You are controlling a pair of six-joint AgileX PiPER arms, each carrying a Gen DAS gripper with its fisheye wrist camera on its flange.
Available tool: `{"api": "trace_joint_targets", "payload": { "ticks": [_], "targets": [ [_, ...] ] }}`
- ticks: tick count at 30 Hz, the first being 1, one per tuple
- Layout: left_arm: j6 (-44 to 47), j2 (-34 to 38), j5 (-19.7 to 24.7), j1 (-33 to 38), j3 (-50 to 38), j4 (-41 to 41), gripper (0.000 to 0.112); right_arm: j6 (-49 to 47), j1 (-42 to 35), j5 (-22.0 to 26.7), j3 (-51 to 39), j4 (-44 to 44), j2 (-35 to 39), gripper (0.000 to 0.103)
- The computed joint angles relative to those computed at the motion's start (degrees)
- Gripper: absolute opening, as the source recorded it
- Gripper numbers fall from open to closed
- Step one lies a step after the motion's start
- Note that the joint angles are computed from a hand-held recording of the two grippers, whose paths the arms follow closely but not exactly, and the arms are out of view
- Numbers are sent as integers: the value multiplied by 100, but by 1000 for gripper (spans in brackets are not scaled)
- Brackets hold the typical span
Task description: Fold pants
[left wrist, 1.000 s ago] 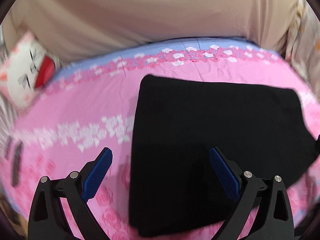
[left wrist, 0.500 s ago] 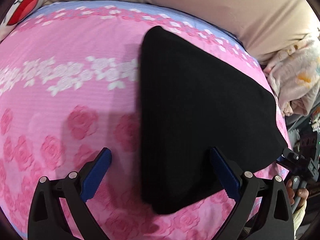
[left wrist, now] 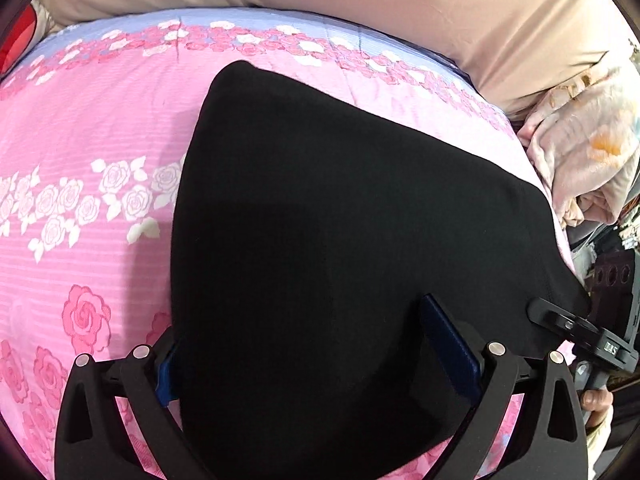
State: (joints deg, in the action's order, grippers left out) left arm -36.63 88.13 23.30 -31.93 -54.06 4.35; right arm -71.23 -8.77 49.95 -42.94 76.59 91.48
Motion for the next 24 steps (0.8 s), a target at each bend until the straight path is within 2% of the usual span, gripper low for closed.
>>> {"api": "trace_joint_targets", "payload": {
  "ticks": [1, 4, 5, 6, 8, 11, 13, 18, 21, 24],
  "targets": [
    [-276, -29, -30, -51, 46, 273, 91, -35, -54, 52, 0, 46, 50, 52],
    [-453, -301, -222, 20, 317, 359, 64, -188, -101, 57, 165, 245, 1, 43],
    [-346, -432, -279, 73, 418, 253, 47, -204, -72, -5, 220, 288, -66, 41],
    [-37, -604, -353, 156, 532, -82, 36, -206, -94, -16, 242, 280, -117, 40],
    [369, -752, -337, 208, 583, -482, 32, -191, -77, -38, 333, 301, -320, 37],
    [-424, -981, -142, -121, 582, 359, 30, -100, -166, 130, 413, 223, -648, 34],
    [-669, -1209, -26, -326, 580, 617, 29, 4, -382, 351, 493, 2, -1015, 33],
    [-117, -1967, 296, -512, 640, 168, 29, 520, -628, 767, 569, -570, -2027, 33],
    [-528, -2421, 573, -840, 626, 681, 29, 808, -880, 1186, 585, -849, -2737, 33],
    [-1674, -2909, 992, -1571, 569, 1851, 29, 942, -1304, 1727, 567, -951, -3441, 33]
  ]
}}
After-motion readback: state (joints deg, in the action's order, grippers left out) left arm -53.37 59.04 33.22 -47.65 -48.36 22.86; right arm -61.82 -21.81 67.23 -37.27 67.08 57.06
